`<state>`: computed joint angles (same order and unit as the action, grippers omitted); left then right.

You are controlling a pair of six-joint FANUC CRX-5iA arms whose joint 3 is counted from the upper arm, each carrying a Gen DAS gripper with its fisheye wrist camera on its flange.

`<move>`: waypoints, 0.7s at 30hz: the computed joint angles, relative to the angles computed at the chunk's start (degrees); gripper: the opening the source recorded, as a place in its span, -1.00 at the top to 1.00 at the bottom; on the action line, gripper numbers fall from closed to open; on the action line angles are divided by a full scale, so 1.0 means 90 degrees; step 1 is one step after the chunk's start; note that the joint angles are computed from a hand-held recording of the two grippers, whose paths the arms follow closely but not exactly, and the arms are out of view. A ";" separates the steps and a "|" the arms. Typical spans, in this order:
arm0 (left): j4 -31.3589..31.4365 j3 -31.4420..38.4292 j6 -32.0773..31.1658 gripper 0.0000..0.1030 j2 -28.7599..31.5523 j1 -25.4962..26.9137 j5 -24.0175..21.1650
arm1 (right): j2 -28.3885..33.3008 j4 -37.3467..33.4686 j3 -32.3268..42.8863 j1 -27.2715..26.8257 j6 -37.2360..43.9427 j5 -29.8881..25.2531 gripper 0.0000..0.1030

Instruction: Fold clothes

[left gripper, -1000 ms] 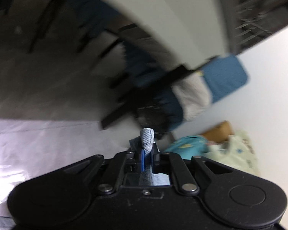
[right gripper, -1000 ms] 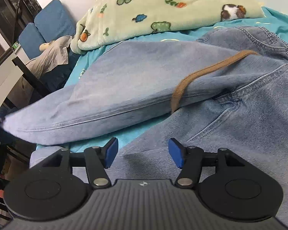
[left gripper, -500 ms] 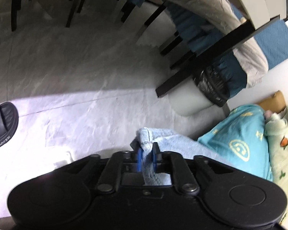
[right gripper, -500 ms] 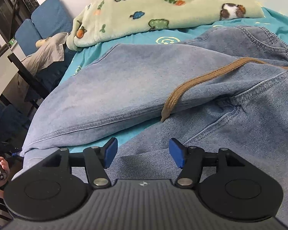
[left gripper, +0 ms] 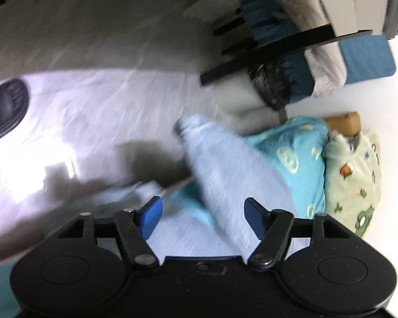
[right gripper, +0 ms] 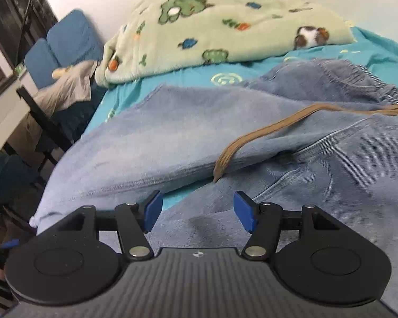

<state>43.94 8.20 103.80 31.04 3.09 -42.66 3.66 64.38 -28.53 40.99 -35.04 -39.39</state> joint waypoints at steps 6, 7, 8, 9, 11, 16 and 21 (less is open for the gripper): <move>0.0391 -0.0933 -0.0054 -0.32 -0.0657 0.0439 -0.0351 | -0.0806 0.0099 -0.0626 0.0235 -0.1558 -0.0183 -0.26; 0.0409 -0.1044 0.0085 -0.32 -0.0713 0.0503 -0.0378 | -0.0881 -0.0102 -0.0599 0.0346 -0.1515 -0.0473 -0.26; 0.0506 -0.1168 0.0135 -0.32 -0.0754 0.0554 -0.0372 | -0.0958 -0.0293 -0.0568 0.0446 -0.1473 -0.0774 -0.26; 0.0626 -0.1302 0.0133 -0.33 -0.0792 0.0603 -0.0358 | -0.1045 -0.0427 -0.0557 0.0534 -0.1491 -0.1062 -0.26; 0.0629 -0.1349 0.0185 -0.33 -0.0770 0.0702 -0.0575 | -0.1259 -0.0560 -0.0601 0.0695 -0.1712 -0.1567 -0.26; 0.0880 -0.1425 -0.0129 -0.33 -0.0575 0.0856 -0.1126 | -0.1819 -0.0768 -0.0851 0.1162 -0.2443 -0.2794 -0.30; 0.1094 -0.1606 -0.0297 -0.33 -0.0405 0.0957 -0.1400 | -0.1978 -0.1170 -0.0966 0.1681 -0.3810 -0.4410 -0.45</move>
